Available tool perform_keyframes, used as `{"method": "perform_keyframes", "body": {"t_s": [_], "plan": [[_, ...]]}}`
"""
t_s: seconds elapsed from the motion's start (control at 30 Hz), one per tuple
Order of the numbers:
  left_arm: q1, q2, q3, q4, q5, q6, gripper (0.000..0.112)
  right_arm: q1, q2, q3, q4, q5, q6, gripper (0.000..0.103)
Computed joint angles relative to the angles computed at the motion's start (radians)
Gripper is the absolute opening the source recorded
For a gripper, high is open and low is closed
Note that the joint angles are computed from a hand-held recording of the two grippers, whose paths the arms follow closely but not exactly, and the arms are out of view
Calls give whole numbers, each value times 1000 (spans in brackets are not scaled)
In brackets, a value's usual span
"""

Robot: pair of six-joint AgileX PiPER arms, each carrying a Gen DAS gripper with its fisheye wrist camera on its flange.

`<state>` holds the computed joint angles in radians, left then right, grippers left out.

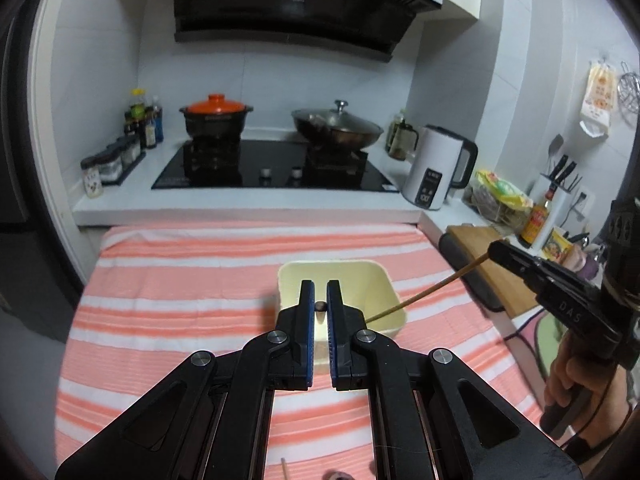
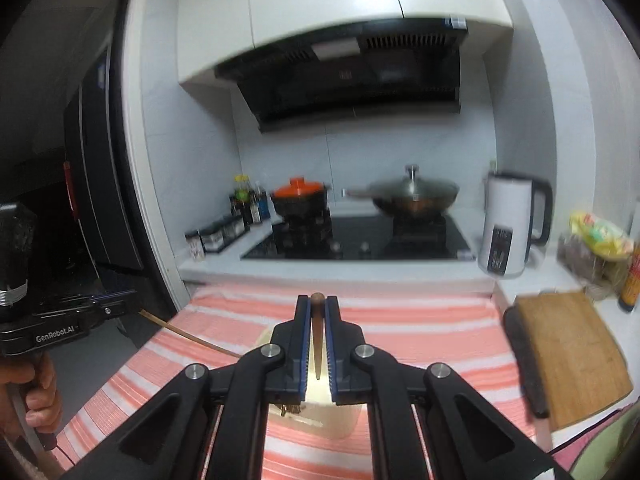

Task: Organize utensils
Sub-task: 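Open the left tool over the box while the right tool releases its chopstick, then move both open tools back down to the remaining chopsticks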

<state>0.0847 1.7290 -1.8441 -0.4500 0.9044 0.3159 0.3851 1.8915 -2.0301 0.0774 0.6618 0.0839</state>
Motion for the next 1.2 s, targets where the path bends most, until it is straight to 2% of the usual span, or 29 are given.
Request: {"method": "perform_keyframes", "body": {"t_s": [0.1, 0.27, 0.3, 0.33, 0.37, 0.4, 0.43, 0.47, 0.57, 0.67, 0.7, 0.8, 0.9, 1.03, 1.1, 1.2], "plan": [[-1, 43, 0, -2, 17, -10, 3, -16, 81, -60, 56, 66, -15, 7], [-6, 57, 31, -1, 13, -7, 4, -29, 98, 7, 140, 39, -84, 8], [-2, 51, 43, -5, 18, -1, 12, -30, 88, 34, 162, 22, -105, 9], [7, 40, 60, -23, 28, 19, 30, -28, 73, 65, 166, 2, -112, 11], [17, 20, 89, -37, 29, 42, 43, -30, 56, 97, 188, -18, -135, 22], [25, -5, 124, -42, 16, 63, 61, -30, 29, 138, 206, -41, -152, 31], [33, -45, 179, -45, -3, 92, 68, -31, -6, 191, 219, -72, -167, 49], [46, -83, 229, -53, -7, 132, 69, -32, -46, 246, 233, -102, -185, 54], [111, -212, 408, -74, 3, 259, 74, -53, -160, 385, 311, -134, -270, 54], [227, -382, 670, -117, -14, 408, 83, -70, -323, 596, 324, -176, -331, 59], [289, -436, 763, -150, -10, 473, 84, -65, -389, 686, 276, -203, -306, 60], [514, -574, 1010, -243, 13, 674, 84, -26, -585, 974, -13, -288, -82, 60], [784, -676, 1196, -306, 76, 879, 84, 21, -775, 1247, -313, -308, 188, 60], [1030, -721, 1310, -335, 190, 1045, 84, 144, -953, 1497, -651, -226, 588, 60], [1061, -760, 1349, -329, 209, 1085, 84, 247, -994, 1569, -778, -164, 776, 60], [1102, -803, 1400, -334, 245, 1143, 84, 334, -1029, 1629, -841, -125, 877, 60]]}}
